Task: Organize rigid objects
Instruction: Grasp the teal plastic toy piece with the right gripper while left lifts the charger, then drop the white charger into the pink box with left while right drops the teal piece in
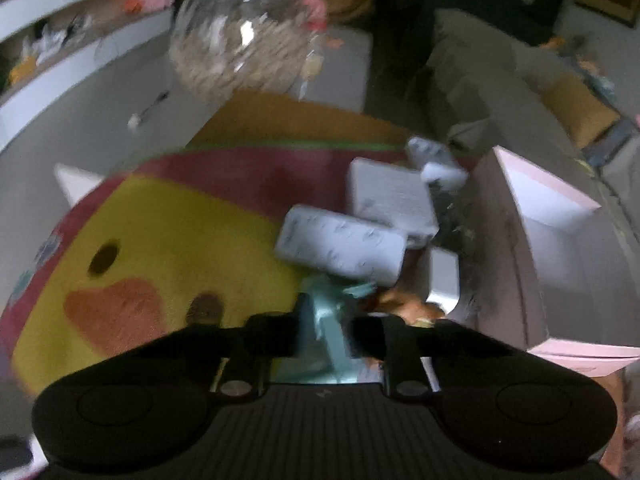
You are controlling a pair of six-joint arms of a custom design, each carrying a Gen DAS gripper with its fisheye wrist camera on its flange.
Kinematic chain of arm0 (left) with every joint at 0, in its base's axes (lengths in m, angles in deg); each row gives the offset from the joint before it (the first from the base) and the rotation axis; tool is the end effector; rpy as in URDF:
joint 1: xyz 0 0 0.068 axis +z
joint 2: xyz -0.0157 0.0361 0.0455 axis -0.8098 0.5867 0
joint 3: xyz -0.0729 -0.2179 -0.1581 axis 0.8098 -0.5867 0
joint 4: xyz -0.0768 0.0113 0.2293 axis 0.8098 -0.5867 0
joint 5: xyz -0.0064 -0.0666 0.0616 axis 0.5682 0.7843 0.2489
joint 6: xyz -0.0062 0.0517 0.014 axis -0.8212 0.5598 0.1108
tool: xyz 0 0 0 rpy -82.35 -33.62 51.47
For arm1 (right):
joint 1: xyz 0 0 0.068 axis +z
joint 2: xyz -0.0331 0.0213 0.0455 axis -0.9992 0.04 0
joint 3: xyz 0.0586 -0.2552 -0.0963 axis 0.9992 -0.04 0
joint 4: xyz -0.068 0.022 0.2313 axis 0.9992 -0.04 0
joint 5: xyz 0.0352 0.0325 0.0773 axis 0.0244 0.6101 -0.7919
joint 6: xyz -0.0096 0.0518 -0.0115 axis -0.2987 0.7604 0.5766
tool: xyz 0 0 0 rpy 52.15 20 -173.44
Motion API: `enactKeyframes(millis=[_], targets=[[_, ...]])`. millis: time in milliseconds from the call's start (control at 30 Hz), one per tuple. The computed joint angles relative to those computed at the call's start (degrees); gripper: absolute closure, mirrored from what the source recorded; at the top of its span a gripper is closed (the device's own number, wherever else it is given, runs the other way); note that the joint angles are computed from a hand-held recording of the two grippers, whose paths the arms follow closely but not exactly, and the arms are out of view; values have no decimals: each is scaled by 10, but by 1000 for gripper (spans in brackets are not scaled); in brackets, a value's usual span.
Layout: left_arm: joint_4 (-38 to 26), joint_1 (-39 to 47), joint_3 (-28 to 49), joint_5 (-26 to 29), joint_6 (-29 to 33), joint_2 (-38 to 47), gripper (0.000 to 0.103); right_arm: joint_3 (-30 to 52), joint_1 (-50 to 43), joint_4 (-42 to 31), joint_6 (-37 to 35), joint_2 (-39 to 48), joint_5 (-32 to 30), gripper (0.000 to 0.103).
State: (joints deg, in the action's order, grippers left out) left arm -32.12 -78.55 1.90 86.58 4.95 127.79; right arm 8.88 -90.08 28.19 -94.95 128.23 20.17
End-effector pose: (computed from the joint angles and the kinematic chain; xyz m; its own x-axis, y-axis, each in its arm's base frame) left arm 0.2734 -0.1265 0.1901 -0.8198 0.1003 -0.5638 0.2472 0.9500 -0.1905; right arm 0.3577 -0.0154 0.1533 -0.7881 -0.2343 -0.5693 -0.1647 0.9713 -0.1717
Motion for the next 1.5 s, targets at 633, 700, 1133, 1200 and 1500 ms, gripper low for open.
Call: enactKeyframes(millis=[633,700,1133,1200,1500], targets=[[-21,-64,52,40,25,52,54,-265,-217,45,-129,-226,58,42],[-19,-70,53,42,30,56,54,-238,-250,-34,-100,-253,-11,38],[-31,-91,56,32,24,56,54,-145,-272,-10,24,-107,-31,30],[-28,-94,52,32,22,53,54,-143,-273,10,19,-92,-34,30],[-38,-127,54,21,1,54,54,-116,-290,-118,-128,-136,-98,59]])
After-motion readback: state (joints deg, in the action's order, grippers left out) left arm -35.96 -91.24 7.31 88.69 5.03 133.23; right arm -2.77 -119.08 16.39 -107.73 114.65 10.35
